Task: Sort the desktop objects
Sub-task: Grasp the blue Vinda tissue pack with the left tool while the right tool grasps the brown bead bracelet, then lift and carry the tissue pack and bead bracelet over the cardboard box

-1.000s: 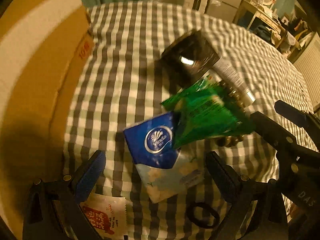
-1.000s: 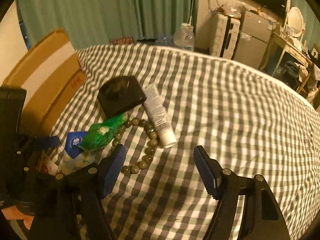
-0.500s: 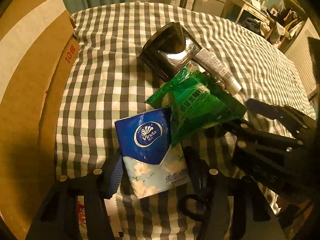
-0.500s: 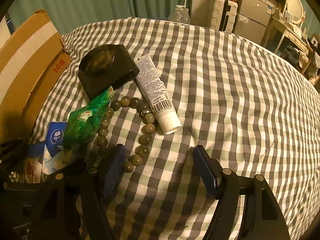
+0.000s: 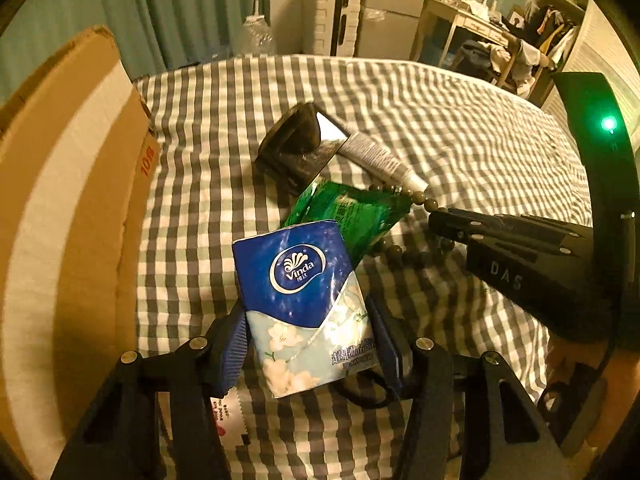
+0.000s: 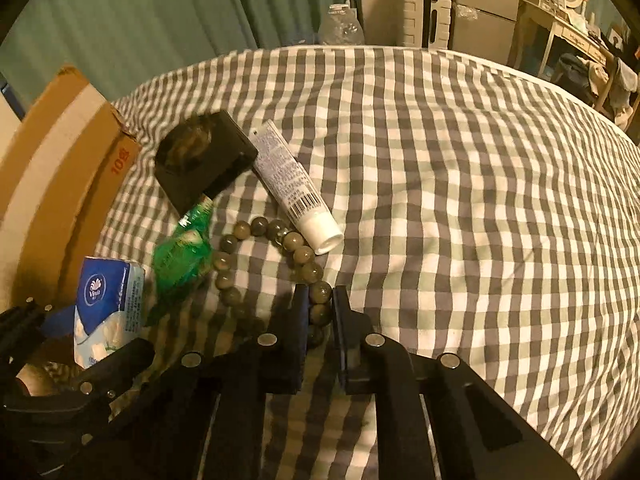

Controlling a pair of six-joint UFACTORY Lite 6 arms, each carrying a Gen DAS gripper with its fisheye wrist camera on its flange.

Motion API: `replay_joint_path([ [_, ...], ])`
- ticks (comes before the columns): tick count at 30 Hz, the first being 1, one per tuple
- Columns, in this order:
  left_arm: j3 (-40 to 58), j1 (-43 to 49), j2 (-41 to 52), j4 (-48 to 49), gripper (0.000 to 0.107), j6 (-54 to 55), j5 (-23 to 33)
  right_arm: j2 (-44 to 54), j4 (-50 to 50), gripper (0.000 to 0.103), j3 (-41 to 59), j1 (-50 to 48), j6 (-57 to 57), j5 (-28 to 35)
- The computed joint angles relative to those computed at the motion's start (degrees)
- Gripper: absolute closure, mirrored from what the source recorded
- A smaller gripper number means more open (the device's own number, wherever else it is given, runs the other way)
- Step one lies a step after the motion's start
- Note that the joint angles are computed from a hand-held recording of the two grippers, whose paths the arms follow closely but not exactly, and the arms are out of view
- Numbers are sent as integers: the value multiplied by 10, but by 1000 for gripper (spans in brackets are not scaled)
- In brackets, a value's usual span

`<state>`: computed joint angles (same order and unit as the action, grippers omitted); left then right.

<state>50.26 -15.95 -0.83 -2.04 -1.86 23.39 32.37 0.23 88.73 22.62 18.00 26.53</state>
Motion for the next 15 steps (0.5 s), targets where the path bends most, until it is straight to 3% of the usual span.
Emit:
replay_joint_path([
  [5,3,-10,-37,10,50,-12,17,-71,14,92,-50,-11,-5,-12],
  [9,49,-42,-26,51,50,-74,23,-145,91,92,-99,-33,-78,-26],
  [13,53,-44,-67,56,50,-78,38,-193,77,92,-125,-25,-50,-42],
  [15,52,-46,-85,59,50,-81,43,-184,8,92,-97,2,30,-44],
])
